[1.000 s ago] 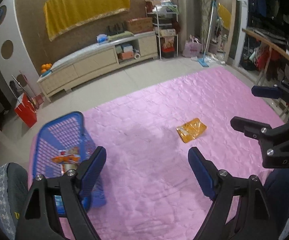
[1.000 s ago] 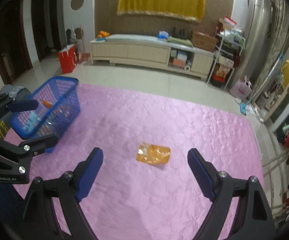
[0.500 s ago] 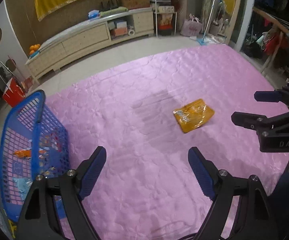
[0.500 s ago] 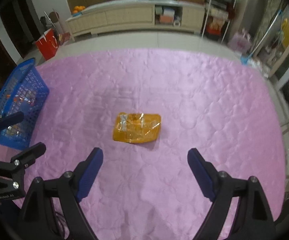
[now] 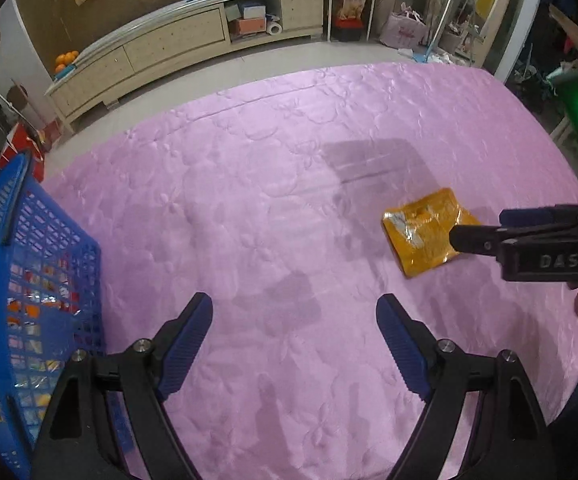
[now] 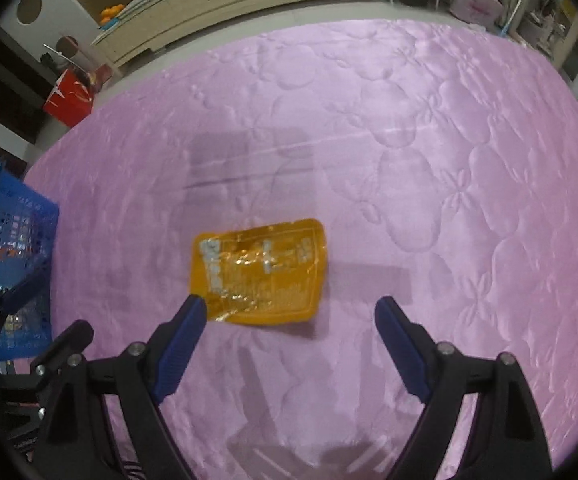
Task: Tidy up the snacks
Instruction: 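Grasp the yellow pouch by its edge with the right tool, then carry the yellow pouch with the right tool over the basket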
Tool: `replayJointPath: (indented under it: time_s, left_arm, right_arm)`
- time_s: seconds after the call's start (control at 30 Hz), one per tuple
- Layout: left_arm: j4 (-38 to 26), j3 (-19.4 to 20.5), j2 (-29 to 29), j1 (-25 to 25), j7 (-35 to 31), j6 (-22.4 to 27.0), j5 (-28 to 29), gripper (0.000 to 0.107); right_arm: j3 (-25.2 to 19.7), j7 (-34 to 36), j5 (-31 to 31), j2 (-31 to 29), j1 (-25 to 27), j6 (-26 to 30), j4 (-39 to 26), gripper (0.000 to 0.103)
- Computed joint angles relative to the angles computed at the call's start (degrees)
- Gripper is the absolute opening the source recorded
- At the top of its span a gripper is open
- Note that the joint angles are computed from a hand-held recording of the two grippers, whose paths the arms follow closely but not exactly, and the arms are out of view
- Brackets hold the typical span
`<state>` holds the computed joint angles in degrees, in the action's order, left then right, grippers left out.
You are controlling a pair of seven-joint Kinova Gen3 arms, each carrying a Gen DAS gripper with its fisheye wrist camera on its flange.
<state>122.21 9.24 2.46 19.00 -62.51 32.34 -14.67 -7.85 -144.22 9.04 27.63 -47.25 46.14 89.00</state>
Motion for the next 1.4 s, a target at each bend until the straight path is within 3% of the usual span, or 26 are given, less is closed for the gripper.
replayJointPath:
  time_s: [0.13, 0.2, 0.23, 0.3, 0.33, 0.43, 0.63, 0.73, 1.1, 1.4]
  left_arm:
    - [-0.76, -0.42, 1.37, -0.94, -3.19, -0.99, 3.4, 0.082]
    - [-1.25, -0.6, 2.07, -0.78, -3.1, -1.0, 3.32, 0.082]
    - [-1.38, -0.68, 2.35, -0.66, -3.07, -1.06, 3.28, 0.082]
    - [-1.7, -0.95, 3.08, -0.39, -2.97, -1.41, 2.69, 0.082]
    - [-1.46, -1.04, 2.96, -0.23, -3.04, -1.91, 2.43, 0.082]
    - [-1.42, -1.57, 2.93, 0.32, -1.61, -2.3, 0.75, 0.089]
    - [-0.44, -1.69, 1.38, 1.38, 2.85, -2.23, -3.89, 0.103]
    - [0.41, -0.98, -0.63, 1.48, 5.0, -1.77, -5.56, 0.103]
    - [2.48, 2.75, -12.18, -2.27, 2.84, 2.69, -1.48, 0.103]
    - [3.75, 3.59, -26.33, -5.91, -2.73, 9.21, 4.51, 0.103]
  right_arm:
    - [-1.78, 2.77, -4.24, 0.46, 3.27, -1.51, 0.24, 0.069]
    - [-2.56, 4.51, -6.35, 1.17, 4.51, -1.78, -0.21, 0.046]
    - [-2.54, 4.93, -6.74, 1.32, 4.48, -1.57, -0.29, 0.04]
    - [-0.79, 3.67, -5.22, 1.52, 2.46, -0.33, -1.04, 0.019]
    - [-0.86, 3.43, -5.16, 1.4, 2.37, -0.6, -0.78, 0.016]
    - [-1.38, 4.34, -5.93, 1.34, 2.63, -1.18, -0.52, 0.012]
    - [0.29, 1.06, -1.85, -1.2, -0.57, -3.08, 1.51, 0.004]
    - [0.09, 0.23, 0.32, -2.79, -2.03, -2.46, 1.36, 0.002]
    - [-2.12, -5.2, 7.28, -9.42, -6.71, 1.51, 2.0, 0.002]
    - [-4.8, -11.04, 14.54, -11.4, -13.02, 8.45, -3.44, 0.002]
